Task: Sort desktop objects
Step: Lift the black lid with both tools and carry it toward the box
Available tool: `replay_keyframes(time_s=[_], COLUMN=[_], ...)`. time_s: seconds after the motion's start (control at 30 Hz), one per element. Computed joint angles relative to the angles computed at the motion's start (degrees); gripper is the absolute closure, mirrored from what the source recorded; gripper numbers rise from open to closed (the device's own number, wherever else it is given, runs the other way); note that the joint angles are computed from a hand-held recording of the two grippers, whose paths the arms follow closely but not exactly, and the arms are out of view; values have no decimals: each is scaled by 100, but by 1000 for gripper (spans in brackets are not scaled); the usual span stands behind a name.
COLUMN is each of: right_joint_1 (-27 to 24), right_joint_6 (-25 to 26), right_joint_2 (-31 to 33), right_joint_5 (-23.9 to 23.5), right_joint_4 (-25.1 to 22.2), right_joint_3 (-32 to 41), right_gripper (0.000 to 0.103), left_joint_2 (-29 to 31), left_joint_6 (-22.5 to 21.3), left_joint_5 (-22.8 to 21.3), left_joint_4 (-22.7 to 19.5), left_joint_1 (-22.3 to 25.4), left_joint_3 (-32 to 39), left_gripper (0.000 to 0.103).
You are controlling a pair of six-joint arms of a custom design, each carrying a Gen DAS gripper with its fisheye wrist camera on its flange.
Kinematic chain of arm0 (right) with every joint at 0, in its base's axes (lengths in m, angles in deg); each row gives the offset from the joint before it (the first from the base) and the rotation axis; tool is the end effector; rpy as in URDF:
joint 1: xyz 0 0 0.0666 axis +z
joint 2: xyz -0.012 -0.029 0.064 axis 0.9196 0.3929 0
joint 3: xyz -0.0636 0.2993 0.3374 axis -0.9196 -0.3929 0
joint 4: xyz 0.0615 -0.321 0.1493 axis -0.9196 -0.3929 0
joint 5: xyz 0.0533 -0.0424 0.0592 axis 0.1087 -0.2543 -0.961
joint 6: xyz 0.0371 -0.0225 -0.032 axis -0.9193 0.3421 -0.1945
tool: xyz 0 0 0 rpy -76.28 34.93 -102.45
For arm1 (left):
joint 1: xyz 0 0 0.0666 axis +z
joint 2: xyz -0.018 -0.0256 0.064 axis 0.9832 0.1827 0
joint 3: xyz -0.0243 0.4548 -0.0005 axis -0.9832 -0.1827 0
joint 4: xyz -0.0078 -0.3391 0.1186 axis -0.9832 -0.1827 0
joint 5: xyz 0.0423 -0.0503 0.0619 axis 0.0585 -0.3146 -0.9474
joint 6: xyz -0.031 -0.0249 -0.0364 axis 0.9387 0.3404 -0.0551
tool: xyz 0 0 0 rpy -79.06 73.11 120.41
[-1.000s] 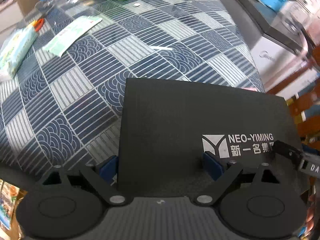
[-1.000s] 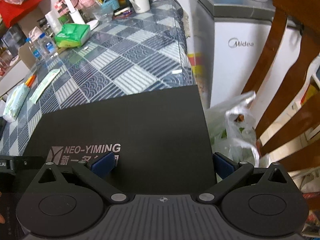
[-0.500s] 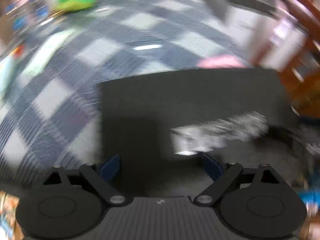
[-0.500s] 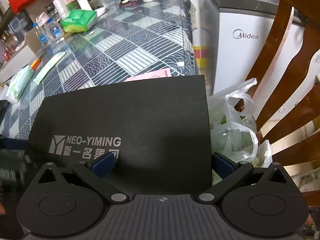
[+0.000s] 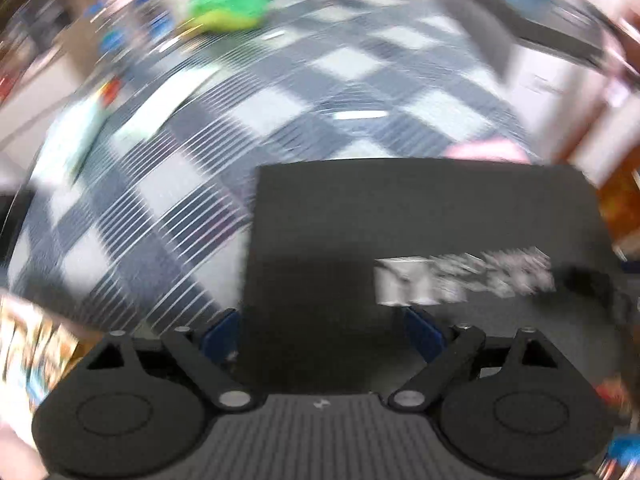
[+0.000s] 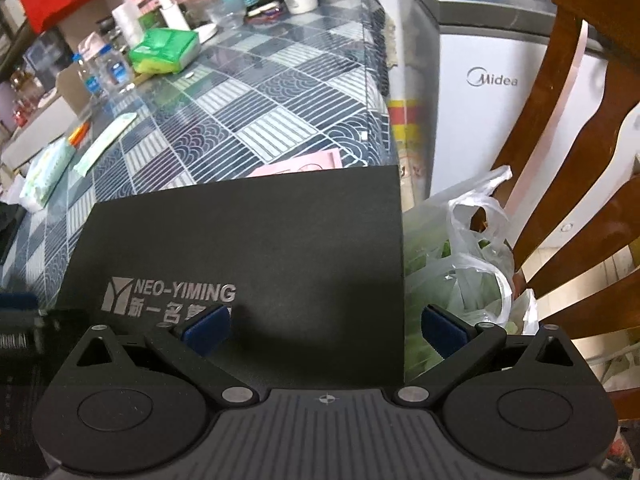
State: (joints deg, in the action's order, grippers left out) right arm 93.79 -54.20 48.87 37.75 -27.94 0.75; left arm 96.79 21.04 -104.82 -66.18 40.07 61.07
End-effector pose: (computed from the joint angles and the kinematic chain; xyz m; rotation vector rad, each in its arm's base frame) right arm 0.4060 0.2108 0.3459 -0.4044 2.6311 0.4008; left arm 0.3383 -0.2591 0.3760 -0.4300 2.6963 0.2833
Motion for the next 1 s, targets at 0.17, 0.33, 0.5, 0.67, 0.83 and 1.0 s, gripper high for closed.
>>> replay_keyframes(time_s=[0.17, 0.33, 0.5, 0.67, 0.83, 1.0], right_joint_1=[8, 50, 35, 6, -34, -49], right_joint_6=[-72, -86, -48, -26, -8, -2], right_joint_2=[78, 130, 131, 128, 111, 131], right_joint_5=[-61, -69, -112, -171, -257, -286], right_joint_4=[65, 54, 39, 58, 63, 74], right_joint_3=[-31, 16, 29, 21, 3, -5], right_gripper=[0, 0, 0, 0, 0, 0], left_joint_2=[252, 189, 6, 5, -57, -77], left_joint_6=[100, 89, 159, -126, -533, -585], left_joint_5=[-87, 381, 267, 155, 76, 237], left_joint_4=[-163, 502, 605, 743, 942, 1051], left_joint_1=[-3, 160, 67, 66, 221, 341], left_joint_3=[232, -53, -266, -319, -407, -430], left_gripper=[0, 0, 0, 0, 0, 0])
